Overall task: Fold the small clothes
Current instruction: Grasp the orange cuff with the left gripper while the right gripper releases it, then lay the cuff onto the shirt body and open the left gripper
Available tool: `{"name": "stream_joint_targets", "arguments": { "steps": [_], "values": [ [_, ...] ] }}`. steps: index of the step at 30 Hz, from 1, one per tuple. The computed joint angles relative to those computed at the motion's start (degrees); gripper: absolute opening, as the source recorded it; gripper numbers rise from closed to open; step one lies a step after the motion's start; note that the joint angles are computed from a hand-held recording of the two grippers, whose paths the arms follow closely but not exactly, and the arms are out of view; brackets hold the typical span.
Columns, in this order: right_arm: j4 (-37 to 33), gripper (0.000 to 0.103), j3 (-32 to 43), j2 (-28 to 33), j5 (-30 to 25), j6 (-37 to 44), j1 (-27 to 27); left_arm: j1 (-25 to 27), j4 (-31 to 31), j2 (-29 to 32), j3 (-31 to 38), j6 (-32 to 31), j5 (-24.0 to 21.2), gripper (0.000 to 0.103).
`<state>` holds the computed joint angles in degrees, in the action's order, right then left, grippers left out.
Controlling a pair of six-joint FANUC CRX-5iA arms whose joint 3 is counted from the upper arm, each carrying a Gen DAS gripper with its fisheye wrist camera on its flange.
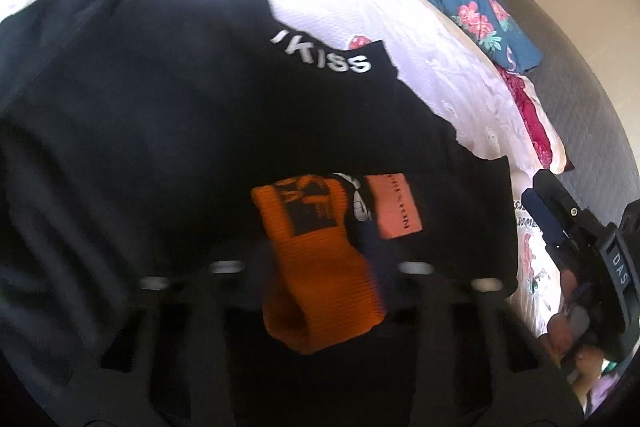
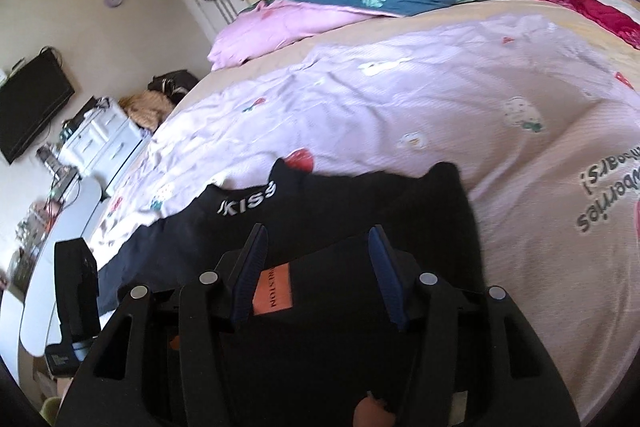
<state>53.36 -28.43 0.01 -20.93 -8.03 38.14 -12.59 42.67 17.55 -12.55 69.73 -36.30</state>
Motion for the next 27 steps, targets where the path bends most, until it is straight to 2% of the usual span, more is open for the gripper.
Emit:
{"name": "stream_joint_targets", "arguments": {
  "steps": [2, 6, 10, 14, 21, 27],
  "values": [
    [2.4, 0.052, -1.1, -0.9, -0.7, -2.2, -0.7, -0.5, 3.3, -1.4, -1.7, -3.8, 2.3, 0.009],
    [7.2, 0.051, -3.9, -3.5, -5.2, -8.0, -1.9, -2.0, 10.5, -5.6, -4.6, -14.3, 6.4, 0.007],
    [11.6, 0.051, -7.1, -6.1, -5.2, -15.0, -4.1, -2.3, 18.9, -9.2, -6.2, -21.8, 7.4, 0.006],
    [11.5, 0.052, -7.5, -6.4, -6.1, -16.0, -4.4, -2.4, 24.8, -12.5, -7.7, -27.1, 8.5, 0.006],
    [7.7, 0.052, -5.4, -5.0, -7.8, -10.7, -2.4, -0.7, 27.5, -15.6, -11.0, -28.4, 9.4, 0.006],
    [3.2, 0.052, -2.6, -2.8, -8.7, -5.4, -1.0, 2.6, 22.4, -15.1, -11.2, -23.3, 8.7, 0.006]
  ]
}}
